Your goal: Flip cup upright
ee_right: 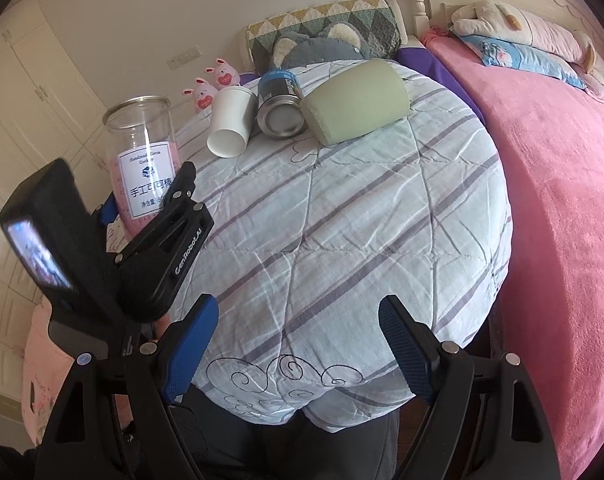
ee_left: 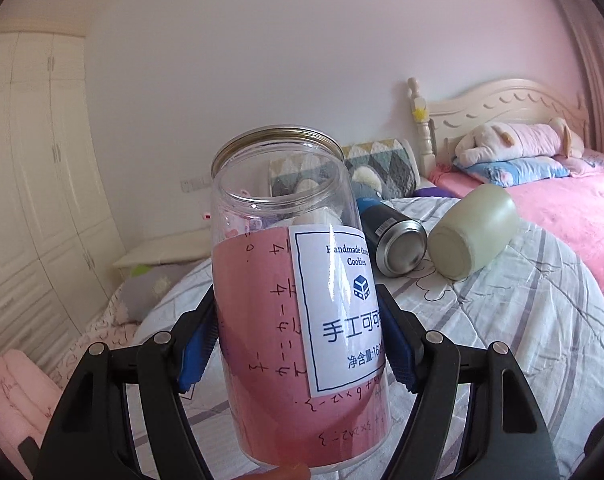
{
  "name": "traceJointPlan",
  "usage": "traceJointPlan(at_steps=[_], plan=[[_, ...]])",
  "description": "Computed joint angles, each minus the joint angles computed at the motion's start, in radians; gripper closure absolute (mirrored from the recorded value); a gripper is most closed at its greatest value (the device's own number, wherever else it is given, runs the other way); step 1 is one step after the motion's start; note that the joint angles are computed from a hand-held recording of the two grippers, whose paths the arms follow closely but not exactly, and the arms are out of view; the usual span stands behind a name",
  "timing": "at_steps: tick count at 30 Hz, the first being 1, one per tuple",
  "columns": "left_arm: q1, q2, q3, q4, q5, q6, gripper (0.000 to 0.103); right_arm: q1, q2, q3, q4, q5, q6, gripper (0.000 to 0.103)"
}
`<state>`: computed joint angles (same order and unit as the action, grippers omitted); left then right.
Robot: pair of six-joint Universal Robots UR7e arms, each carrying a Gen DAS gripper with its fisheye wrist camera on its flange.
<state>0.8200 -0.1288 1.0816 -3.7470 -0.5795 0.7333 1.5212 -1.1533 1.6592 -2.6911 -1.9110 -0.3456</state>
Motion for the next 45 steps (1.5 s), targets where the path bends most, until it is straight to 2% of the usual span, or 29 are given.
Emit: traceJointPlan(at_steps=[5,8,10,15,23,25,27,31,36,40,45], plan=[[-0.002,0.004,-0.007,-0.001,0.005,0.018,0.029,0.002,-0.005,0.006,0.0,0.008,-0.009,0.02],[0.003,-0.041,0.056,0.141,0.025,-0.129,0.028,0.002,-0.009,0.01,-0.008,0.005,-0.008,0.02],[0.006,-0.068,0.1,0.192,0.03,-0.2,0.028,0.0,-0.012,0.012,-0.014,0.005,-0.004,0.02],[0.001,-0.089,0.17,0.157,0.027,-0.206,0.028,-0.002,-0.017,0.013,-0.023,0.002,0.002,0.02],[-0.009,-0.123,0.201,0.197,0.019,-0.263,0.027,0.003,-0.021,0.022,-0.03,0.005,-0.002,0.02],[-0.012,-0.143,0.208,0.271,0.034,-0.313,0.009,0.003,-0.022,0.024,-0.037,0.008,0.0,0.02],[-0.012,-0.175,0.23,0.37,0.033,-0.397,0.002,0.004,-0.022,0.026,-0.045,0.013,0.002,0.02],[-0.014,-0.238,0.262,0.591,0.037,-0.568,0.002,0.009,-0.024,0.031,-0.054,0.019,0.002,0.02],[-0.024,-0.328,0.322,0.794,0.0,-0.746,0.002,0.013,-0.03,0.044,-0.069,0.021,0.006,0.02],[-0.05,-0.39,0.373,0.891,-0.003,-0.825,0.002,0.015,-0.039,0.059,-0.086,0.022,0.012,0.02],[-0.085,-0.457,0.433,0.953,-0.003,-0.877,0.0,0.021,-0.056,0.084,-0.113,0.026,0.01,0.02]])
